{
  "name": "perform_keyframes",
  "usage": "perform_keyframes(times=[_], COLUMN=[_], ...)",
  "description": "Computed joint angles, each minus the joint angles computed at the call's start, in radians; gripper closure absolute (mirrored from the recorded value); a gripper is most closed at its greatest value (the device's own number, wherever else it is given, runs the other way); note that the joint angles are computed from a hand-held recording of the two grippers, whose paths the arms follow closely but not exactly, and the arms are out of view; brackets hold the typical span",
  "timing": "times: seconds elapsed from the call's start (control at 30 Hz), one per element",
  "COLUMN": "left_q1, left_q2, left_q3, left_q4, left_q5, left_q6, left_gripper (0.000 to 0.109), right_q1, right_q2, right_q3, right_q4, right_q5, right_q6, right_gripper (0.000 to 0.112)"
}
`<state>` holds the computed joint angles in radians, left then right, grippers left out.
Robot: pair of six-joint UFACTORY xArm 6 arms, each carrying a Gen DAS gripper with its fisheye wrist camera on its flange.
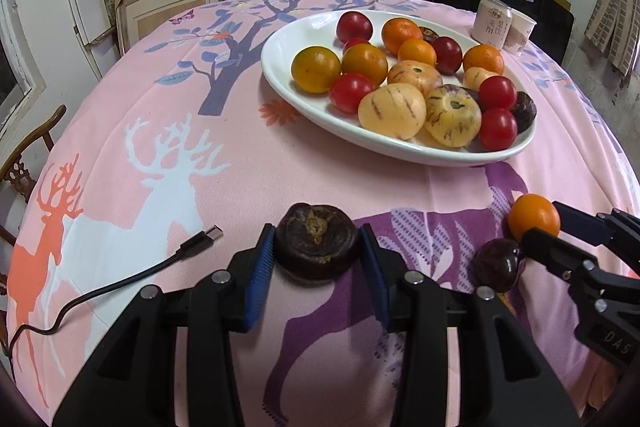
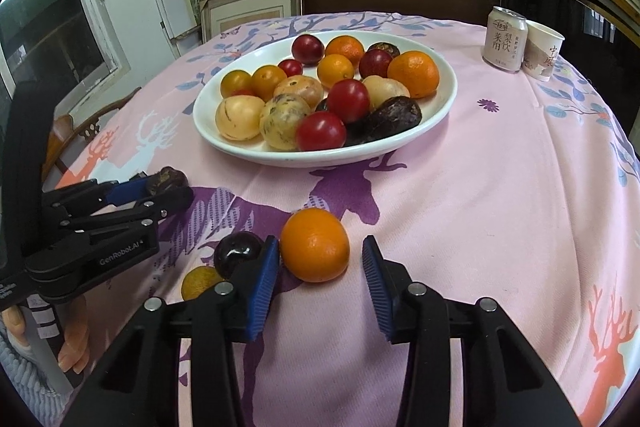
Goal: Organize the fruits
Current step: 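Grasp the dark purple fruit with the left tool while right tool grasps an orange, then carry both fruits onto the white plate and open both tools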
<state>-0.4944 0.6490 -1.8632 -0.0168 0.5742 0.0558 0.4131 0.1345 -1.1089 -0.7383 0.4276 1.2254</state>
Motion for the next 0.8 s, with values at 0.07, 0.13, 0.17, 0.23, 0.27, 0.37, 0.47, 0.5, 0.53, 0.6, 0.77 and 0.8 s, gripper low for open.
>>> perform_keyframes(times=[0.07, 0.13, 0.17, 0.23, 0.27, 0.37, 0.47, 0.5, 0.53, 0.6, 0.77, 0.8], left_q1=[-0.001, -0.002, -0.002, -0.004, -0.004, -0.005, -0.007, -0.008, -0.008, -0.009, -0.015, -0.016], left_q2=[0.000, -0.001, -0.001, -0.002, -0.005, -0.020, -0.050, -0.064, -0.073, -0.100, -0.128, -0.125], left_q3=[0.001, 0.004, 0.004, 0.007, 0.012, 0.039, 0.084, 0.105, 0.118, 0.156, 0.190, 0.180], left_q4=[0.006, 0.011, 0.013, 0.019, 0.024, 0.056, 0.081, 0.086, 0.084, 0.067, 0.072, 0.051], left_q5=[-0.003, -0.008, -0.009, -0.015, -0.019, -0.053, -0.099, -0.118, -0.131, -0.164, -0.198, -0.192], left_q6=[-0.003, -0.004, -0.006, -0.009, -0.011, -0.038, -0.062, -0.067, -0.068, -0.058, -0.059, -0.042], left_gripper=[0.067, 0.067, 0.067, 0.067, 0.067, 0.067, 0.067, 0.067, 0.067, 0.067, 0.067, 0.067], right_q1=[0.005, 0.010, 0.010, 0.003, 0.001, 0.002, 0.006, 0.006, 0.005, -0.001, -0.005, -0.008], right_q2=[0.005, 0.002, 0.001, -0.004, -0.009, -0.030, -0.065, -0.080, -0.092, -0.120, -0.165, -0.172], right_q3=[-0.006, -0.008, -0.007, 0.003, 0.006, 0.020, 0.042, 0.053, 0.061, 0.084, 0.114, 0.116], right_q4=[-0.003, -0.039, -0.043, -0.038, -0.044, -0.095, -0.164, -0.189, -0.205, -0.231, -0.292, -0.298], right_q5=[0.007, 0.022, 0.024, 0.011, 0.010, 0.014, 0.020, 0.020, 0.020, 0.009, 0.009, 0.010], right_q6=[-0.004, 0.026, 0.030, 0.038, 0.047, 0.101, 0.170, 0.200, 0.222, 0.270, 0.351, 0.358], right_gripper=[0.075, 0.075, 0.075, 0.075, 0.075, 0.075, 0.075, 0.075, 0.075, 0.075, 0.075, 0.075])
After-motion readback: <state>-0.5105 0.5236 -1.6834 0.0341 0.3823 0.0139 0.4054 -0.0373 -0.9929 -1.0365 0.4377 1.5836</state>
